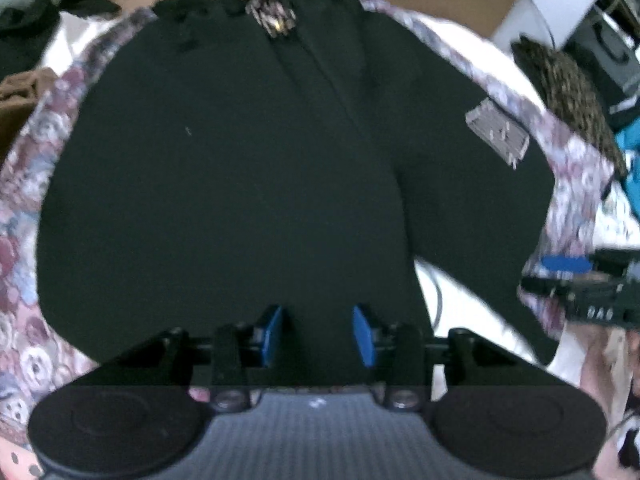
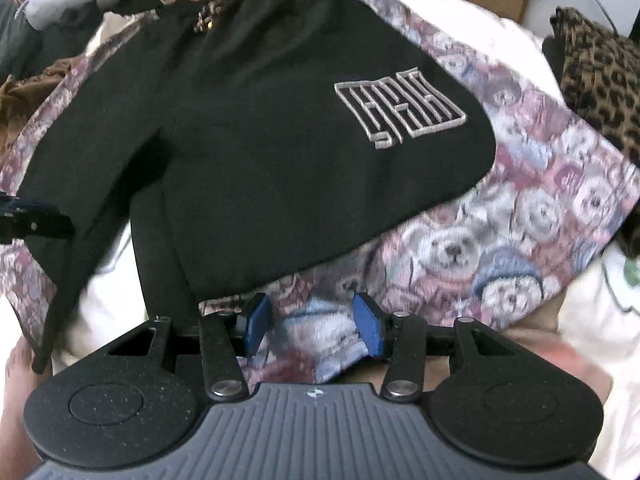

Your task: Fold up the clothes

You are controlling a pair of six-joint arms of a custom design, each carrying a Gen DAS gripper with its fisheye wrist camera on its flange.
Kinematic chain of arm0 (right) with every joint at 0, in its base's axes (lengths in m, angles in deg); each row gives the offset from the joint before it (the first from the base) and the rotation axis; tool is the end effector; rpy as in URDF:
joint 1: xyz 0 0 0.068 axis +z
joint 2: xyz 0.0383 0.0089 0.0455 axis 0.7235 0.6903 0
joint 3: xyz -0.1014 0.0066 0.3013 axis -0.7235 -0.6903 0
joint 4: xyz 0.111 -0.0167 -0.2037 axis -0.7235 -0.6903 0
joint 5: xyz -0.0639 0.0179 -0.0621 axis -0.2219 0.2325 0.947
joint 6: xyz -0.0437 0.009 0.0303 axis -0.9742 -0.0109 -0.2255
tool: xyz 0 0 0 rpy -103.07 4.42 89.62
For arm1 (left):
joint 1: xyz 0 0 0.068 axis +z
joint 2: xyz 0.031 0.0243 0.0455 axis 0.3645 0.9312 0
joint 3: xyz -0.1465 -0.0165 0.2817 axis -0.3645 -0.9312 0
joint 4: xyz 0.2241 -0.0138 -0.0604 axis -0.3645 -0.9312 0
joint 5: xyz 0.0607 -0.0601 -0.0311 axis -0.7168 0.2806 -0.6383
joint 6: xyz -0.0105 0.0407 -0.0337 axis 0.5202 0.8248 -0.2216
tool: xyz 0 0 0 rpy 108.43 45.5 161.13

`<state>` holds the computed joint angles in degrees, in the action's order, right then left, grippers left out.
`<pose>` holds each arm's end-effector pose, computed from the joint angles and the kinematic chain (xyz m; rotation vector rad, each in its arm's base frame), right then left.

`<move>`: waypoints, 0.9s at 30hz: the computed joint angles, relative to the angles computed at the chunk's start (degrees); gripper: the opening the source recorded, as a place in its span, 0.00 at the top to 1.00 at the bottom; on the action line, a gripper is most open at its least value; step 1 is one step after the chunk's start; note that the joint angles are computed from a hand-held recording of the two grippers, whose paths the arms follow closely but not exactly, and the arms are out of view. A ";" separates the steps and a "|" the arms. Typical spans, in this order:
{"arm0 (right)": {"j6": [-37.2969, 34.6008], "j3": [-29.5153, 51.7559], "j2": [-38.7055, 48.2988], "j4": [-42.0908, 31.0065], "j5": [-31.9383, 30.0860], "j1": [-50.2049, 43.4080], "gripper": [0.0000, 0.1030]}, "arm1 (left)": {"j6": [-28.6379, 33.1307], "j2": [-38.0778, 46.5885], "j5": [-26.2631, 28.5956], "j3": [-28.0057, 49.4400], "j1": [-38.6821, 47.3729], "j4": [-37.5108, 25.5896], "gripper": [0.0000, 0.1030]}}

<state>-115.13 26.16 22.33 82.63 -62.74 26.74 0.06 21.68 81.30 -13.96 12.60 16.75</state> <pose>0.1879 -0.0558 0.1191 -0.4063 2.7333 0.2083 0.1773 -0.0322 0.1477 0.1021 2.7870 -0.2601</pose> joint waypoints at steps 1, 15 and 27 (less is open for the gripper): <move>-0.52 -0.38 -0.39 -0.10 0.26 0.06 0.47 | 0.09 0.75 -0.20 -0.67 -0.45 0.22 0.60; -0.92 -0.19 -3.52 -4.65 3.03 1.53 0.47 | 2.13 -3.19 0.39 -5.08 1.31 -0.87 0.61; 1.81 8.48 -3.75 -15.36 -3.52 -6.77 0.48 | 9.01 -10.98 9.72 -0.51 18.50 -20.04 0.88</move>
